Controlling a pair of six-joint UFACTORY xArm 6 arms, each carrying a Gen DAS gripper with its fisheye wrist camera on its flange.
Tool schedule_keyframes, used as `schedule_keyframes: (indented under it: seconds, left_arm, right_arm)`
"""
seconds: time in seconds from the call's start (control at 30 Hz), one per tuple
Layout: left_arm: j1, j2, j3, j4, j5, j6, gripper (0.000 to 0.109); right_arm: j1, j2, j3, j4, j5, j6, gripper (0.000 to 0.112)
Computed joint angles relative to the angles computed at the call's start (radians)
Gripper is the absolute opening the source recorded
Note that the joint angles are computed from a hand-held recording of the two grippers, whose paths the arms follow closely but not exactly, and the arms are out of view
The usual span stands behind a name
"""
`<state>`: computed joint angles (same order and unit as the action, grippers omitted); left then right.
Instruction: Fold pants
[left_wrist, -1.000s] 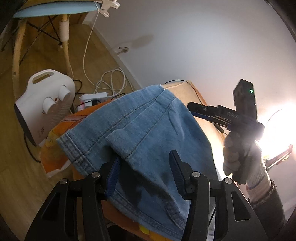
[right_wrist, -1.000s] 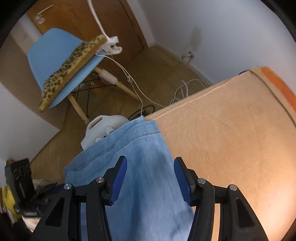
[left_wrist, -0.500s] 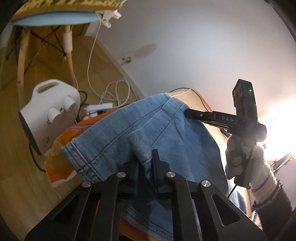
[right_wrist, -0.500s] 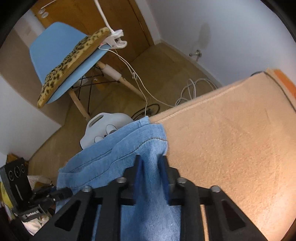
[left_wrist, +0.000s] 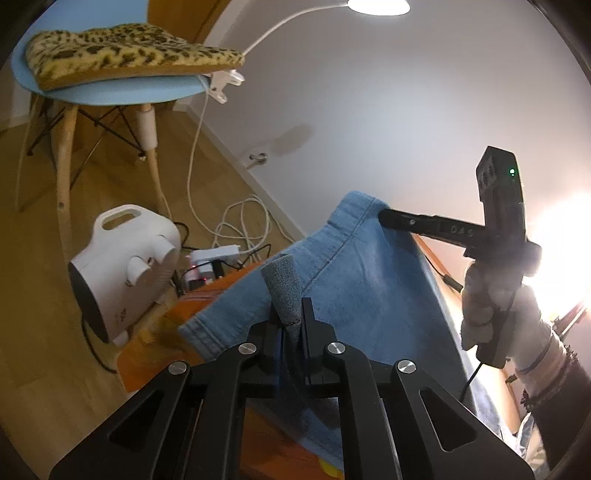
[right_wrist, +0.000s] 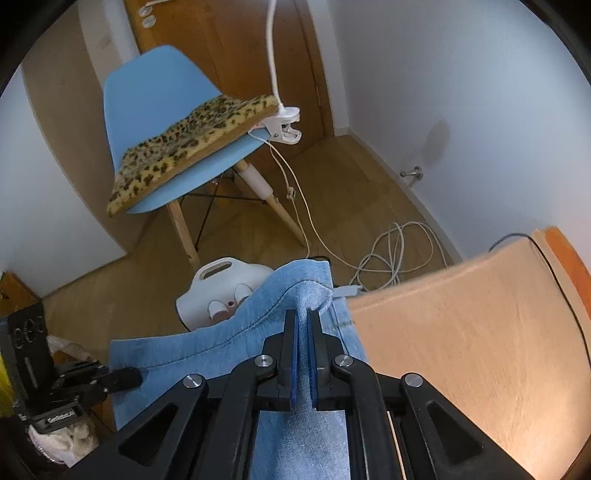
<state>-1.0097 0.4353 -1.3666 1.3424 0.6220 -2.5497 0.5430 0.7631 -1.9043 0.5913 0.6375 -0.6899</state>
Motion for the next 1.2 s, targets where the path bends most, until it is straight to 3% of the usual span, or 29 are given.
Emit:
schedule_keyframes:
  seconds: [0.2,0.3,0.33,0.4,0.57,0.67,0.83,1.07,1.13,1.2]
  left_arm:
    - [0.018,0.007,0.026,-0.016,-0.023,-0.001,0.006]
    - [0.023,0.017,0.034,-0.033,-0.037,-0.005,0.006]
    - [0.023,0.019,0.036,-0.034,-0.041,-0.005,0.006]
    - [0.024,0.019,0.034,-0.051,-0.041,0.032,0.007]
    - [0.022,-0.004,0.044,-0.114,-0.034,0.099,0.014]
    - [0.003,-0.025,0.043,-0.166,0.014,0.168,0.015]
    - [-0.008,-0.037,-0.006,-0.21,0.005,0.322,0.021]
    - [-0.03,0.064,-0.228,-0.295,-0.06,0.583,0.024]
    - [-0.032,0.131,-0.333,-0.372,-0.101,0.711,0.035]
    - [-0.031,0.188,-0.425,-0.466,-0.14,0.837,0.037]
  right_arm:
    - [0.017,0.123,-0.138,-0.089,0.021,0.079,0.001]
    - [0.008,0.175,-0.216,-0.137,0.067,0.157,0.015]
    - [0.001,0.172,-0.214,-0.12,0.063,0.164,0.027]
    - [-0.018,0.13,-0.164,-0.057,0.047,0.138,0.029]
    - [-0.067,-0.084,0.115,-0.007,-0.048,0.064,0.031]
    - [-0.108,-0.287,0.369,0.056,-0.146,0.01,0.038]
    - [-0.196,-0.592,0.707,0.164,-0.225,-0.06,0.039]
    - [-0.332,-0.954,1.069,0.011,-0.309,0.08,0.042]
    - [-0.385,-1.041,1.143,-0.054,-0.297,0.142,0.045]
    - [-0.441,-1.108,1.201,-0.117,-0.282,0.201,0.048]
